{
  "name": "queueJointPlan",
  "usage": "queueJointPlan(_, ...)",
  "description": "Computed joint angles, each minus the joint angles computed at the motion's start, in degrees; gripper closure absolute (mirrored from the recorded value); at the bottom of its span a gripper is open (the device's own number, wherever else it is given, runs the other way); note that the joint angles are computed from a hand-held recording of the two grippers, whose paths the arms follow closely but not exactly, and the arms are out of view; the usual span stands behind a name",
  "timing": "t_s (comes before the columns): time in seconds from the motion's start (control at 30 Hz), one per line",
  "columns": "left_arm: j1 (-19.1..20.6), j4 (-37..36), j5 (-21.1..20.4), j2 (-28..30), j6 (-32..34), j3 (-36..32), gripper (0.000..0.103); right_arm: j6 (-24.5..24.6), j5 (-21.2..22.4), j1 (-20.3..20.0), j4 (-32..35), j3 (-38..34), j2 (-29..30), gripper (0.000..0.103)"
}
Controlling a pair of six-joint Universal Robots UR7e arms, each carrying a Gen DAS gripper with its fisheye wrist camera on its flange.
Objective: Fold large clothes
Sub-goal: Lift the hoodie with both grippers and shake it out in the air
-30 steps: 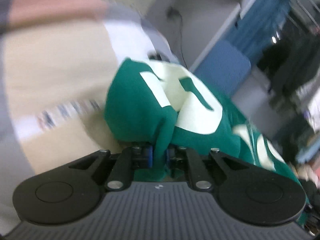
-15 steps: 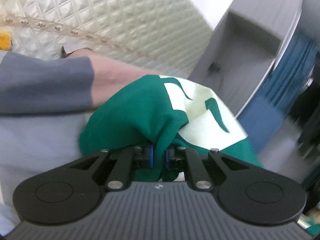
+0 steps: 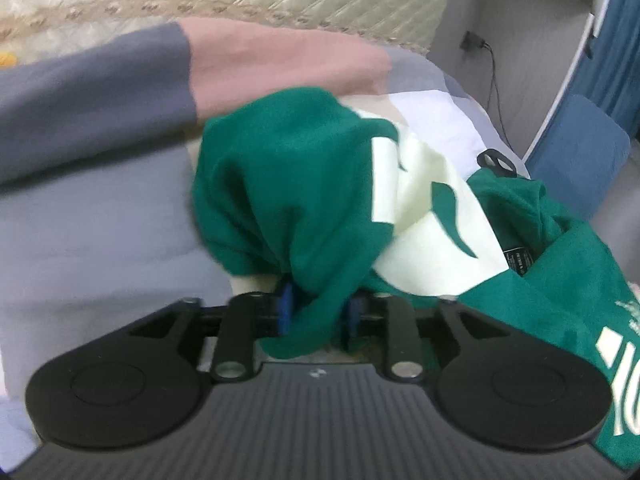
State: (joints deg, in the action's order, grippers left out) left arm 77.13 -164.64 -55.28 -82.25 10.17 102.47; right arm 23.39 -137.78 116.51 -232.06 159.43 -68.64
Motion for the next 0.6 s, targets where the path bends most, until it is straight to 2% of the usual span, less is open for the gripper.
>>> queueJointPlan(0.03,-0.33,0.43,0.56,-0.55,-0.55,0.45,0.053,0.46,-0.05,0.46,0.28,0.17,-0.53,0.09)
queueJointPlan(0.1,-1.31,-0.04,1.19,-2.52,-0.87,2.65,0.048,1.4,-0.12,1.22,0.12,0.4,-1.06,0.089)
queueJointPlan(0.17,-1.11,1.09,-0.07,-3.78,-1.0,2.99,0.041,3.05,-1.06,2.7,0.19,0.4,-1.26,0.088)
queueJointPlan(0.23,-2.51,3.12,-1.68,-7.07,-1.29,5.42,0.038,5.03,-1.79,4.05,-0.79,0.34,-0.72,0.084)
queueJointPlan(0.3,-4.78,0.4,-2.36,-10.24,3.34,9.46,0.031,6.13,-2.68,5.16,-0.67,0.14,-0.64,0.066)
queueJointPlan(0.33,-6.18,-0.46,-2.62,-11.99,5.87,11.57,0.024,5.97,-2.79,5.56,-1.23,0.09,-0.36,0.053)
queueJointPlan(0.4,-8.14,1.96,-6.1,-16.0,6.92,14.89,0.022,7.19,-2.9,6.29,-3.24,0.28,0.93,0.042)
queueJointPlan(0.53,-9.96,12.6,-15.06,-20.85,4.11,17.84,0.021,13.19,-4.67,7.08,0.83,0.45,0.78,0.039)
queueJointPlan(0.6,-10.06,17.48,-19.65,-21.62,3.7,18.54,0.02,16.36,-5.35,6.79,6.17,0.51,-0.73,0.037)
